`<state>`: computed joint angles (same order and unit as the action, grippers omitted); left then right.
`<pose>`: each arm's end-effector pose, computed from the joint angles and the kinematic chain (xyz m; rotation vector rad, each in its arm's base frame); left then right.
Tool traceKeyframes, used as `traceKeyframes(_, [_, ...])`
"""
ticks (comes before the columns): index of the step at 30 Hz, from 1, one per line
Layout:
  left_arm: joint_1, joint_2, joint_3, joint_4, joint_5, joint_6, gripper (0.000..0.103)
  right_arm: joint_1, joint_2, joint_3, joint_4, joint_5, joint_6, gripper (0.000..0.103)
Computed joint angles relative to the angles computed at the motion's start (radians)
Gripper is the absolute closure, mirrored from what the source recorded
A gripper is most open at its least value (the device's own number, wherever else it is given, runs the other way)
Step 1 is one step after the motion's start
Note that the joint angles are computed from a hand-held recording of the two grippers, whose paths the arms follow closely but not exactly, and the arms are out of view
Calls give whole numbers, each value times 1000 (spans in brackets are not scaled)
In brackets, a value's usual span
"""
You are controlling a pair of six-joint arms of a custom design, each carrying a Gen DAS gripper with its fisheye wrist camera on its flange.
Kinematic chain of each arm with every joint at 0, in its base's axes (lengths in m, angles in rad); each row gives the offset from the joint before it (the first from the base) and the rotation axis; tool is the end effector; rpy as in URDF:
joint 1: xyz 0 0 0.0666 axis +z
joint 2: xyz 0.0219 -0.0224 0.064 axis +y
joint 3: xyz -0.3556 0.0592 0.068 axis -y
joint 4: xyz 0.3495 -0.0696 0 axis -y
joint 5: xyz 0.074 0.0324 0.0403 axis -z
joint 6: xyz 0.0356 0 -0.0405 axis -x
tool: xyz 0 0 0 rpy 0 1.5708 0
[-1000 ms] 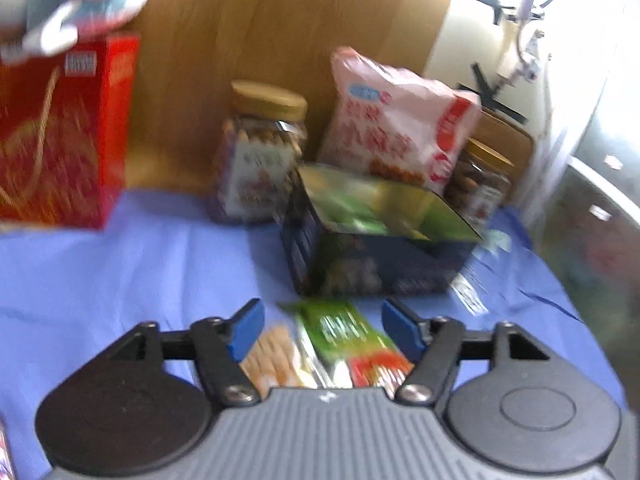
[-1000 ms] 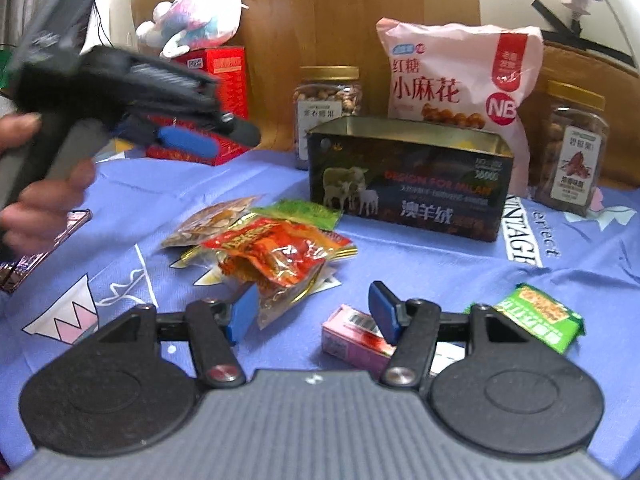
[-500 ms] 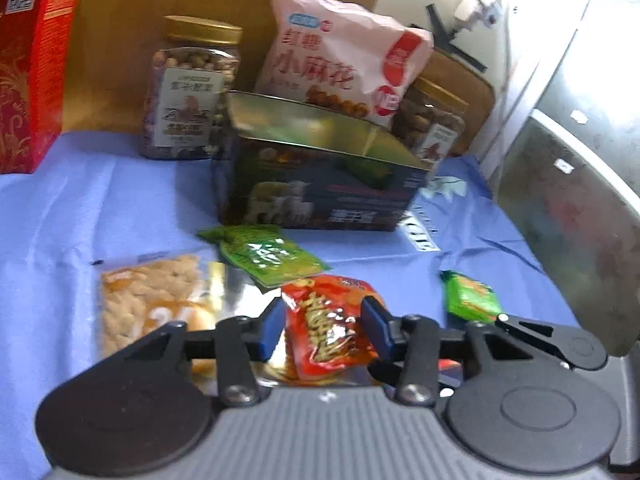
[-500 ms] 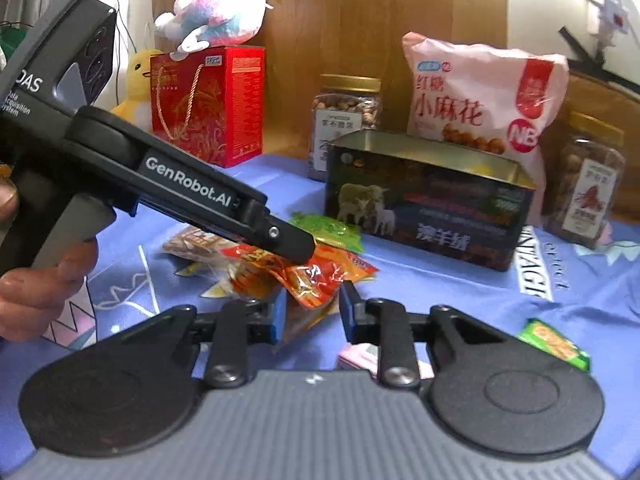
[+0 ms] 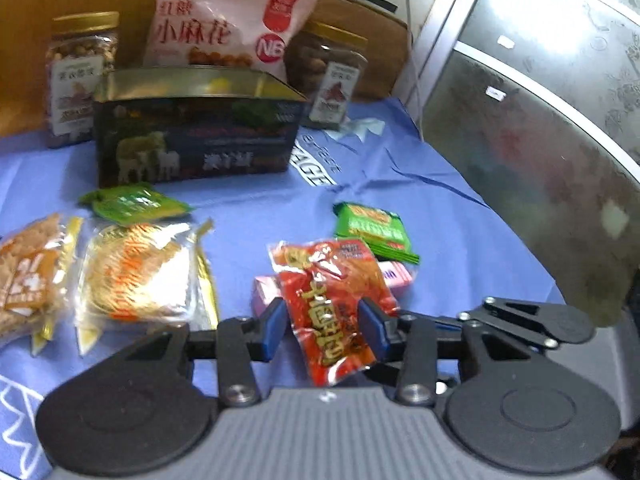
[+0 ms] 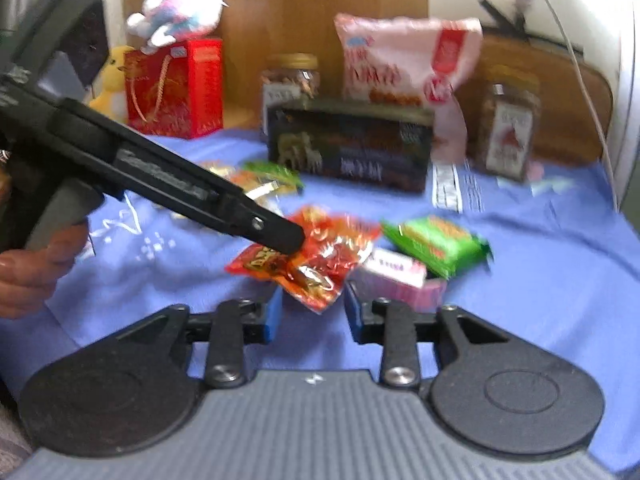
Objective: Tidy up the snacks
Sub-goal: 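Lift the red snack bag into the tin box and release it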
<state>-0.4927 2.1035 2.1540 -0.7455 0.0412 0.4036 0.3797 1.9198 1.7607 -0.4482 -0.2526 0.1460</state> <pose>0.6107 -0.3300 0.3497 0.1256 2.3154 -0.5135 0.5926 0.2456 0.3241 -0.7062 2.0676 0.4078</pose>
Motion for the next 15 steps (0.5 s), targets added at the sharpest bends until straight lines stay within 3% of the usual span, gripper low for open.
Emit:
traceKeyframes(4, [9,-30,-36,0,-23,10,56,-21,4,17,-46,-105,-30,45])
traceKeyframes(7, [31,-33,-34,-20,64,33,55,-49,23,49,-66,-200,-102,40])
traceKeyframes(11, [34,13,33,-87,126,32,60,-54,52,87,-87,-206,-141,40])
traceKeyframes(12, [30,27,47,-104,133,34,68,-51,64,101,-108,-207,-129,41])
traceKeyframes(13, [26,32,44,-97,133,38,72,-50,65,97,-105,-215,-115,45])
traceKeyframes(14, [22,23,22,-73,124,31,74,-43,58,80,-88,-198,-96,56])
traceKeyframes(15, [19,19,15,-67,112,23,77,-35,53,70,-78,-170,-68,59])
